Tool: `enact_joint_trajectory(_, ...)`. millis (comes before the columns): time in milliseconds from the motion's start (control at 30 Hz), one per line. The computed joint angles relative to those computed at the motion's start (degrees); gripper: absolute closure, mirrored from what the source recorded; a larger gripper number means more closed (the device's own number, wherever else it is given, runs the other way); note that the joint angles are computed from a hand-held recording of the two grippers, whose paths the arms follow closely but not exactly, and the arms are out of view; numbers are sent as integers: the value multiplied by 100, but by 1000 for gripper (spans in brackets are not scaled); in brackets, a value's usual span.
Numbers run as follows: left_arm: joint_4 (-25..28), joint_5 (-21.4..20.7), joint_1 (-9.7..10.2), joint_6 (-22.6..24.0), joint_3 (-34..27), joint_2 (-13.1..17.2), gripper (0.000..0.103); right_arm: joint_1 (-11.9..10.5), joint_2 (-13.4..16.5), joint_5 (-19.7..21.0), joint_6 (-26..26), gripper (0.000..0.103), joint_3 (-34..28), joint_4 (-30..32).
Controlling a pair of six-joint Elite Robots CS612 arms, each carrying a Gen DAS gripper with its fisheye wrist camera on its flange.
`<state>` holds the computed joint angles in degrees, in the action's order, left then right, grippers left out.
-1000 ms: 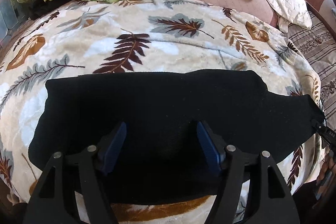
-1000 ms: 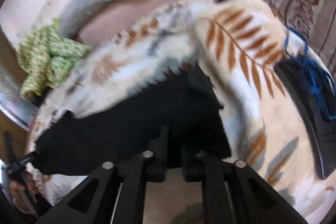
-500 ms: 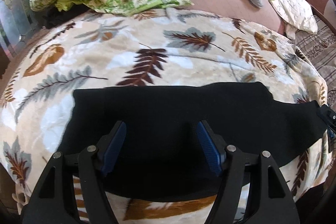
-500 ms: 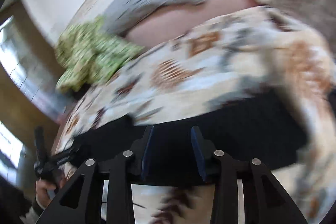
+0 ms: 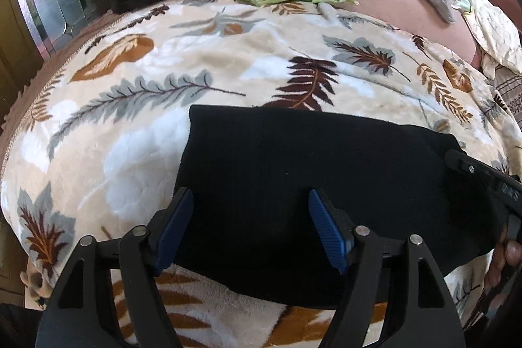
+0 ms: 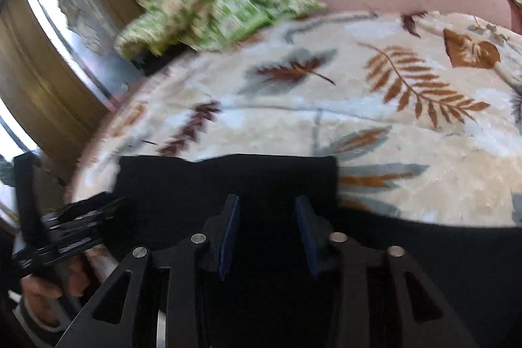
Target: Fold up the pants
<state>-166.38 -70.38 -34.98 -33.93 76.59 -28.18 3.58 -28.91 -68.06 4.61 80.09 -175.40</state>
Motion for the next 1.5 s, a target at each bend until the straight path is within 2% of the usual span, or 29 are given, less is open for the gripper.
enact_joint_trajectory(33, -16, 25, -3, -5, 1, 5, 26, -3, 63, -40, 45, 79, -92, 60)
enact_joint_trajectory(100, 4, -13, 6, -32, 3, -7, 26, -19, 137, -36, 174, 80, -181, 16)
enact_joint_trajectory(167, -40, -41, 13, -49, 38, -39, 26, -20, 113, -34, 214, 76, -188, 78)
enact_joint_trajectory(333, -199, -85, 2, -86, 153, -122, 26, 5, -156, 223, 11, 68, 185, -80)
enact_joint_trajectory(467, -88, -29, -17, -47, 137, -103, 26, 129, -304, 423, -423, 66, 442, -94)
enact_joint_trajectory(600, -78, 64, -41, -48, 166, -105, 26, 318, -301, 204, -756, 66, 519, 10)
enact_joint_trajectory(667, -105, 118, -58, -33, 204, -126, 26, 427, -265, -144, -862, 65, 561, -71)
enact_joint_trajectory(700, -130, 136, -66, -22, 224, -139, 26, 450, -268, -228, -906, 65, 612, -238)
enact_joint_trajectory(767, -232, 162, -83, -1, 277, -176, 26, 464, -346, -258, -1009, 65, 654, -71)
enact_joint_trajectory(900, -450, 58, -104, 8, 354, -230, 26, 371, -493, -217, -891, 64, 834, -218)
enact_joint_trajectory(1100, -512, -40, -187, 147, 291, -201, 26, 233, -670, -706, -717, 55, 1213, -663)
enact_joint_trajectory(1167, -498, -179, -211, 170, 211, -144, 26, 166, -672, -783, -617, 48, 1279, -706)
enact_joint_trajectory(1233, -521, -462, -213, 190, 116, -61, 26, 123, -617, -969, -553, 47, 1243, -503)
enact_joint_trajectory(1300, -506, -733, -210, 130, 41, 5, 26, 44, -557, -784, -437, 47, 1248, -519)
enact_joint_trajectory(1400, -352, -537, -294, 228, -39, 32, 24, -129, -634, -234, -148, 47, 1330, -507)
enact_joint_trajectory(1500, -360, -641, -324, 296, -95, 17, 24, -276, -772, -273, 139, 46, 1559, -876)
